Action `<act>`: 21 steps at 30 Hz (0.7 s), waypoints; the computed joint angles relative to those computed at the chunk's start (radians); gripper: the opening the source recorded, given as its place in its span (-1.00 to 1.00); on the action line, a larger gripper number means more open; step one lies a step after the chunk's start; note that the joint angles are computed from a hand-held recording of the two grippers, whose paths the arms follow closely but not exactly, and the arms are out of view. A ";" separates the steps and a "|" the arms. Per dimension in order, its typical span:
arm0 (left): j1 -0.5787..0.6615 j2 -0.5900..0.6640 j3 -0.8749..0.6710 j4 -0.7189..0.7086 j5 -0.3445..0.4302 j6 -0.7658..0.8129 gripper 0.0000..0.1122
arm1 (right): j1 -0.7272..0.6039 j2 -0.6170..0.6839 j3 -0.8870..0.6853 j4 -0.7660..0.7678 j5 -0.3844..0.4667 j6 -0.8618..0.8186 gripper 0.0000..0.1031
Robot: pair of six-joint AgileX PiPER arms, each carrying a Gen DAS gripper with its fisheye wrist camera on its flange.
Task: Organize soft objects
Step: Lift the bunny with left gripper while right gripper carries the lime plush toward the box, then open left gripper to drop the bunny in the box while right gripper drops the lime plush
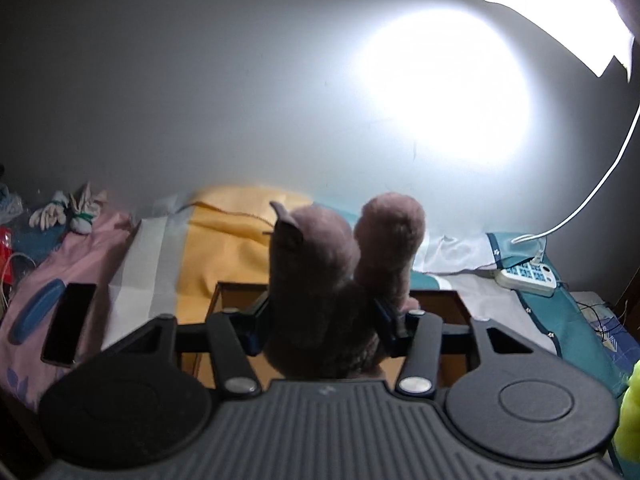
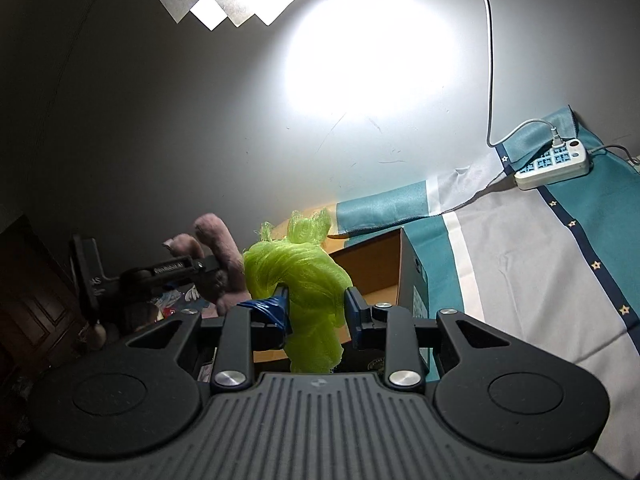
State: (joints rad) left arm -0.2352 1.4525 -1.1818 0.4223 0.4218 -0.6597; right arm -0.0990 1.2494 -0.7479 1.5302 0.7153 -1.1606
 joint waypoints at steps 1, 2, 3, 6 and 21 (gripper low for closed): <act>0.013 0.026 -0.005 -0.053 0.001 0.041 -0.27 | -0.002 0.022 -0.015 0.003 0.007 -0.007 -0.79; 0.021 0.047 -0.003 -0.082 0.000 0.063 -0.53 | -0.003 0.040 -0.025 0.004 0.010 -0.012 -0.79; 0.024 0.071 -0.006 -0.113 0.013 0.092 -0.53 | -0.005 0.060 -0.037 0.005 0.015 -0.016 -0.79; 0.021 0.140 -0.004 -0.088 0.010 0.076 -0.56 | -0.001 0.107 -0.061 0.006 0.017 -0.019 -0.79; -0.023 0.183 -0.028 0.141 0.143 -0.171 -0.33 | 0.096 0.309 -0.286 -0.143 -0.039 0.135 -0.77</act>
State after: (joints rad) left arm -0.2580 1.6357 -1.2095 0.5633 0.5651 -0.8310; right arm -0.0026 1.5583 -1.0343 1.3875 0.6764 -1.0256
